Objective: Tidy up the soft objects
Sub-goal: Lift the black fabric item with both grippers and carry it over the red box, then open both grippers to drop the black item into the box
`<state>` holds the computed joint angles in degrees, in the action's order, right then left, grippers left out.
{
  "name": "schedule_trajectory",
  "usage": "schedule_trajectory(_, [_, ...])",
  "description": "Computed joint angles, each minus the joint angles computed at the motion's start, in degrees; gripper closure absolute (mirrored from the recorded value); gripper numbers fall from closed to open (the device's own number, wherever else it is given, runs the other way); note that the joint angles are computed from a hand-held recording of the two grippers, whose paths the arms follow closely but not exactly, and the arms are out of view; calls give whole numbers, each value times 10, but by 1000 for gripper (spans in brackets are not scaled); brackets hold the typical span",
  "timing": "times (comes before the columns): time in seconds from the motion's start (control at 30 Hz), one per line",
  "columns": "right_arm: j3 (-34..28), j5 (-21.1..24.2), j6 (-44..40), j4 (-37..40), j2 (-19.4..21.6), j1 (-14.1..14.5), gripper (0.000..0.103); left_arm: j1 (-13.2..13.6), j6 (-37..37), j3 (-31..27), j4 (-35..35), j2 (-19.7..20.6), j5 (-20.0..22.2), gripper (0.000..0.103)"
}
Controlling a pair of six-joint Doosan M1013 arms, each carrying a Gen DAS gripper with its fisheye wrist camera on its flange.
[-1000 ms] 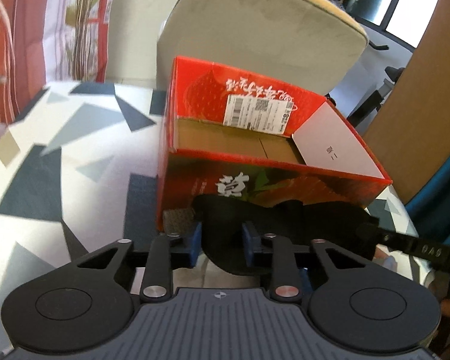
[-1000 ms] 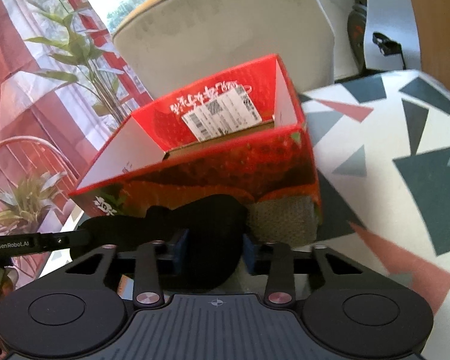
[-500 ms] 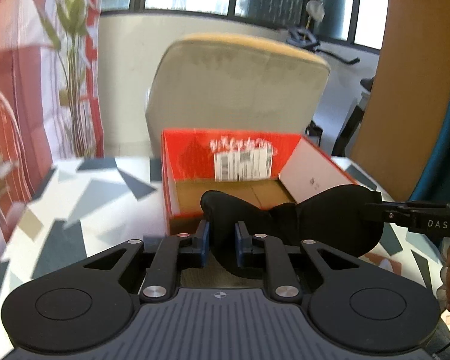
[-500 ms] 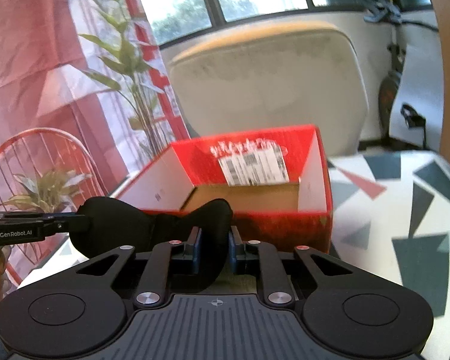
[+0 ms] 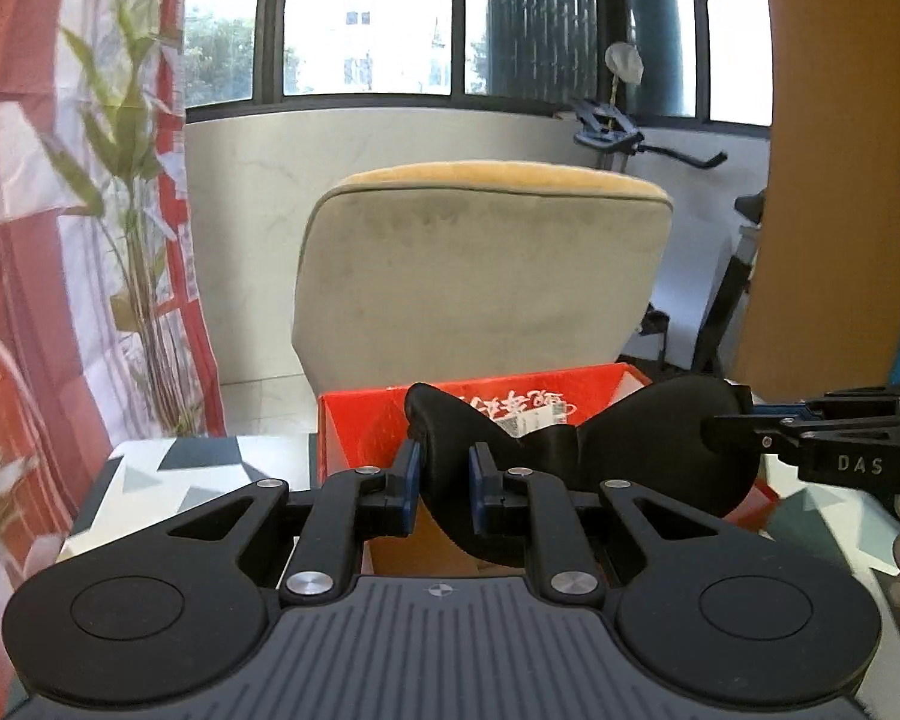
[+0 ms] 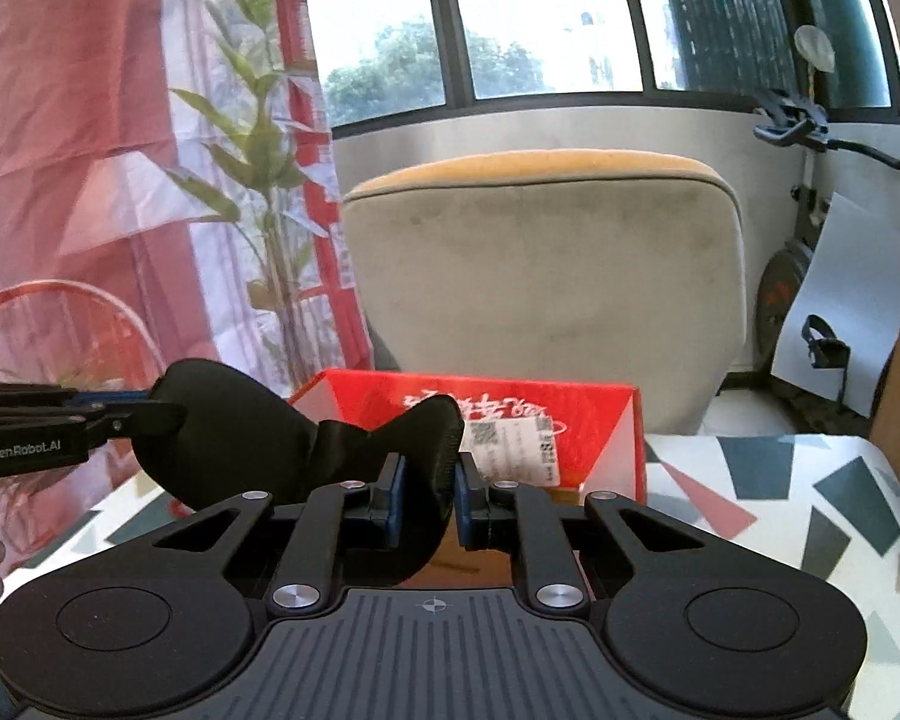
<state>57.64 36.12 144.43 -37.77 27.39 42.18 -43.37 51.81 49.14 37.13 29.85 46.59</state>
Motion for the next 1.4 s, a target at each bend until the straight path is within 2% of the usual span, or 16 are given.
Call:
schedule_trajectory(0.13, [-60, 53, -55, 25, 39, -9, 88, 8, 60, -83, -46, 51, 57, 85])
schedule_trajectory(0.33, [-122, 111, -119, 120, 86, -27, 88, 25, 113, -200, -132, 122, 176, 85])
schedule_trajectory(0.53, [-156, 154, -139, 196, 113, -38, 88, 33, 150, -249, -174, 152, 237, 85])
schedule_trajectory(0.8, [-192, 199, -146, 226, 136, -39, 88, 39, 185, -279, -220, 170, 279, 85])
schedule_trajectory(0.9, [-200, 217, -141, 222, 140, -38, 87, 39, 196, -270, -232, 166, 272, 84])
schedule_trajectory(0.97, [-200, 221, -135, 213, 139, -38, 83, 38, 204, -261, -228, 161, 264, 82])
schedule_trajectory(1.0, [-199, 223, -128, 206, 139, -37, 82, 37, 207, -256, -224, 157, 259, 77])
schedule_trajectory(1.1, [-187, 219, -109, 186, 131, -35, 78, 37, 214, -225, -228, 138, 229, 51])
schedule_trajectory(1.13, [-179, 213, -99, 176, 126, -34, 73, 36, 215, -213, -227, 130, 217, 47])
schedule_trajectory(1.3, [-126, 167, -41, 132, 93, -29, 65, 29, 191, -136, -196, 83, 147, 46])
schedule_trajectory(1.4, [-80, 117, 15, 88, 66, -23, 62, 25, 137, -77, -160, 48, 97, 46])
